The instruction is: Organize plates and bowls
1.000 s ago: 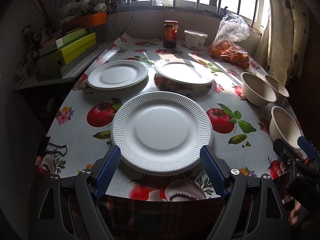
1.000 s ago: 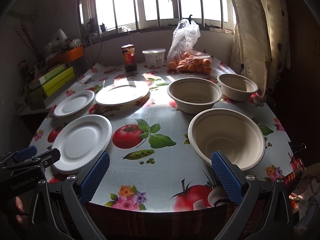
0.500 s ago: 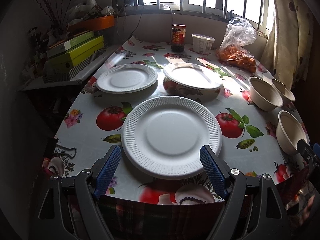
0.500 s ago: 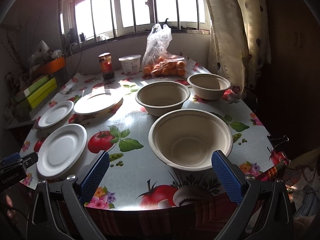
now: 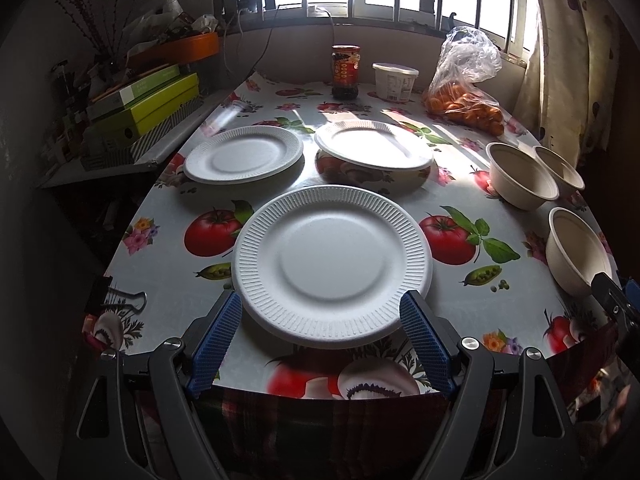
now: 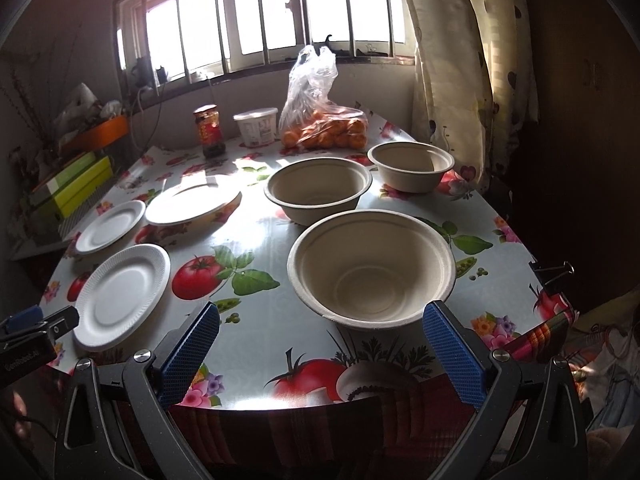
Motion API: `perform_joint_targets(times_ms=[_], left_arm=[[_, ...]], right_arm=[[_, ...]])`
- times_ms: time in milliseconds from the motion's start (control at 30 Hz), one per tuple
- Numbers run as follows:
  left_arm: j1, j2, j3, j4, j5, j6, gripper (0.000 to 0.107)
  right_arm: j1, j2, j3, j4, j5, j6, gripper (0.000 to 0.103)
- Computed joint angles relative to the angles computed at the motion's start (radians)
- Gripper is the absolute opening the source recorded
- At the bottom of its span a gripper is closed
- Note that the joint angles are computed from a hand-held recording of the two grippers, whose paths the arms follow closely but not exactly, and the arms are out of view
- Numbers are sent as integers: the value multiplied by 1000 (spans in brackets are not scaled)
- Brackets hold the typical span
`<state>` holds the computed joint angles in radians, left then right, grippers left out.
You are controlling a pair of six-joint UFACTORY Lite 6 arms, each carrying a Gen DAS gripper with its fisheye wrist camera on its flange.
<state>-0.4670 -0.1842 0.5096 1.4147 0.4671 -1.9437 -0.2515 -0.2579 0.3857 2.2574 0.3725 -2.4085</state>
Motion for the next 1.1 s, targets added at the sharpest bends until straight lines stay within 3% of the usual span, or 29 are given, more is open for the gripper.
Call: perform_joint_targets(times_ms=[1100], left_arm=[[45, 29, 7, 58, -44, -31, 82]], right_arm=[[68, 43, 5, 121, -8, -94, 103]])
